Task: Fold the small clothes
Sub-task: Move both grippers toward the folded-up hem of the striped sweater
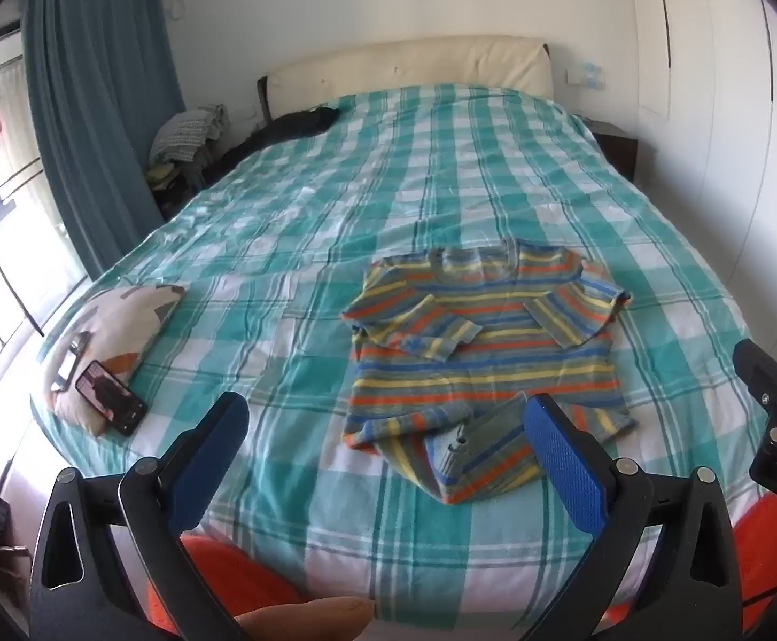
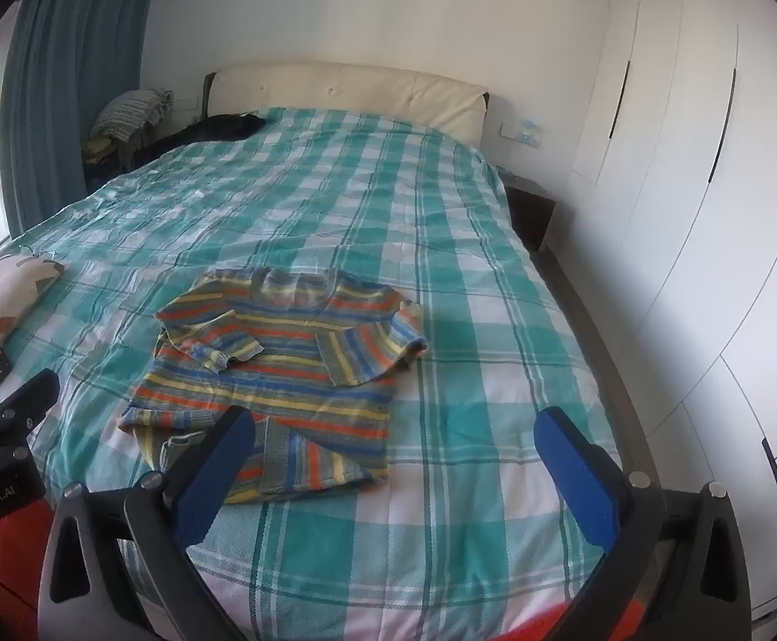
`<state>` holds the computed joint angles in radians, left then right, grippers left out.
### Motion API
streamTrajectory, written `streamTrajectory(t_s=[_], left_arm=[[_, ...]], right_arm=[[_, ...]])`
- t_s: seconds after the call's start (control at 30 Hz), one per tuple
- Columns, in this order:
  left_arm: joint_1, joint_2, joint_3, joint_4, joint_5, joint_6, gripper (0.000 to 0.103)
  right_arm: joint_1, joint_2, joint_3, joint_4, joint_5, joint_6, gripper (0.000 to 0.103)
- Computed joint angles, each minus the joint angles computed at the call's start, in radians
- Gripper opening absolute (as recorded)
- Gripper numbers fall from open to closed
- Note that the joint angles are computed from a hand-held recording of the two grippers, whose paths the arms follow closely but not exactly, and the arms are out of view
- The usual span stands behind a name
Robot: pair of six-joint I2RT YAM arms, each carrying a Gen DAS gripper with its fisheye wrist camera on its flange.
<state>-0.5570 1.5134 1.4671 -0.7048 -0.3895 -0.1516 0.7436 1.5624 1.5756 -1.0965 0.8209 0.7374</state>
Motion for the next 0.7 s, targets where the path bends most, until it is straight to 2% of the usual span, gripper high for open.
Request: streamTrajectory(t_s=[0.3,0.4,0.57,0.7], left_arm=[[0.020,-0.009,-0.051,0.021,0.030,-0.016,0.103],[0.048,0.041,0.004,-0.029,0.073,-0.036,0.103],[0.078,0.090,-0.051,0.024,0.012,-0.002,0.103],[0.118,0.131,-0.053,0.003,0.057,-0.006,0.103]], right_arm=[[0.004,0.002,-0.001,0.004,0.008,-0.002,0.103],[0.000,-0.027,-0.037,0.034,0.008,-0.008,0.103],[-0.020,-0.088,-0.111,0.109,0.022,-0.028,0.103],[-0.051,-0.090,-0.130,0.140,0.004,-0.051,0.103]])
